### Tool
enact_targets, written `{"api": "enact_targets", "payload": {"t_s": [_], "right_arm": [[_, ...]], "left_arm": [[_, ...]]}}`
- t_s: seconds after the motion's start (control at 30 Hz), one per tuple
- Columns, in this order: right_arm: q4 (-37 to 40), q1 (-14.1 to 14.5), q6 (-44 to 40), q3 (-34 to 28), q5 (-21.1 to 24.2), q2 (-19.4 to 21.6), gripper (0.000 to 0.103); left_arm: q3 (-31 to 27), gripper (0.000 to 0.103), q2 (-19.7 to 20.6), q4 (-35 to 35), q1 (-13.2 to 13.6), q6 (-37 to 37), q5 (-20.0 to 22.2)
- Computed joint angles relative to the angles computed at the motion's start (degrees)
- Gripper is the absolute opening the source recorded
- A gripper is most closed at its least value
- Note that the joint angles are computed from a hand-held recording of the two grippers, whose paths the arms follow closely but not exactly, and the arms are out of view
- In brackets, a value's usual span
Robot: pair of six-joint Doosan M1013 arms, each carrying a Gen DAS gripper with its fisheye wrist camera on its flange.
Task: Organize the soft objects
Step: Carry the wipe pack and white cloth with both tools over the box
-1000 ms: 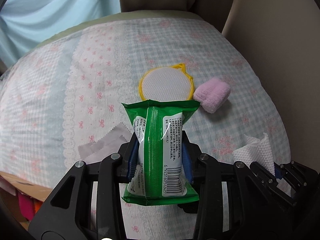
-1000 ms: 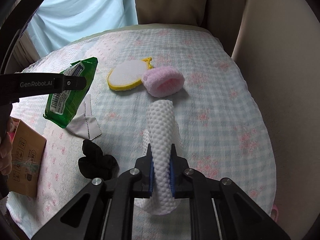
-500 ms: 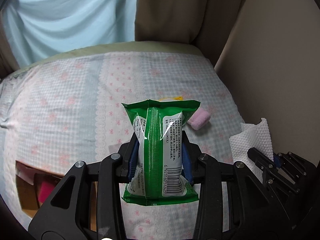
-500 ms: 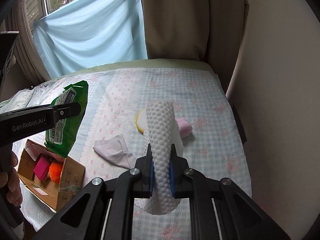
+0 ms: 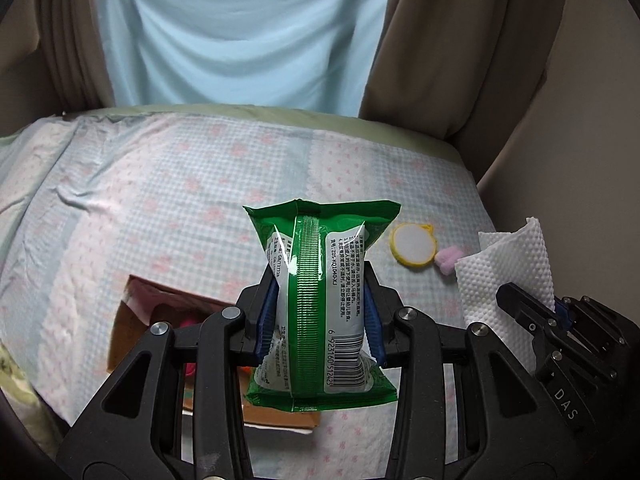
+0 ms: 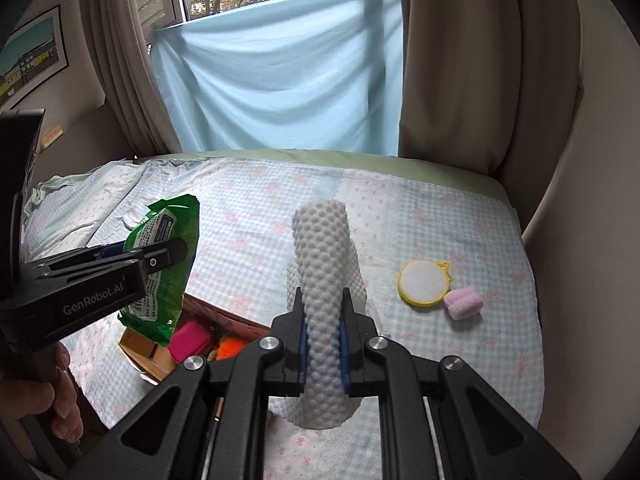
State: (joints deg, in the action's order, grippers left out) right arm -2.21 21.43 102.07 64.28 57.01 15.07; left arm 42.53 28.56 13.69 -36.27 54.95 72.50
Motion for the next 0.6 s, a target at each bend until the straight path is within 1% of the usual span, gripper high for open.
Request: {"api": "enact_targets", "payload": {"t_s": [0.13,0.27,0.43,0.6], "right_arm": [[0.74,3.03,-0.1,-2.54,1.33,2.04,0.012],[0.69,5.79,1.96,-5.52,3.33,4.76,0.012],[-0.08,8.25,6.64,-9.66,7.82,8.76,0.012],[-1.13,9.56,13.09,-12.85,12.97,12.65,0.012]], "left_arm": [[6.07,0.034,-4.07,0.89,2.16,-0.88,-0.7],[10.79,0.034,-6.81,-0.34,4.8,0.73,-0.86],[15.28,0.034,-8.42,-3.72,8.29,5.63,-1.17],[17.85,0.034,-7.96,-9.01,11.51,13.04,-0.7]]}}
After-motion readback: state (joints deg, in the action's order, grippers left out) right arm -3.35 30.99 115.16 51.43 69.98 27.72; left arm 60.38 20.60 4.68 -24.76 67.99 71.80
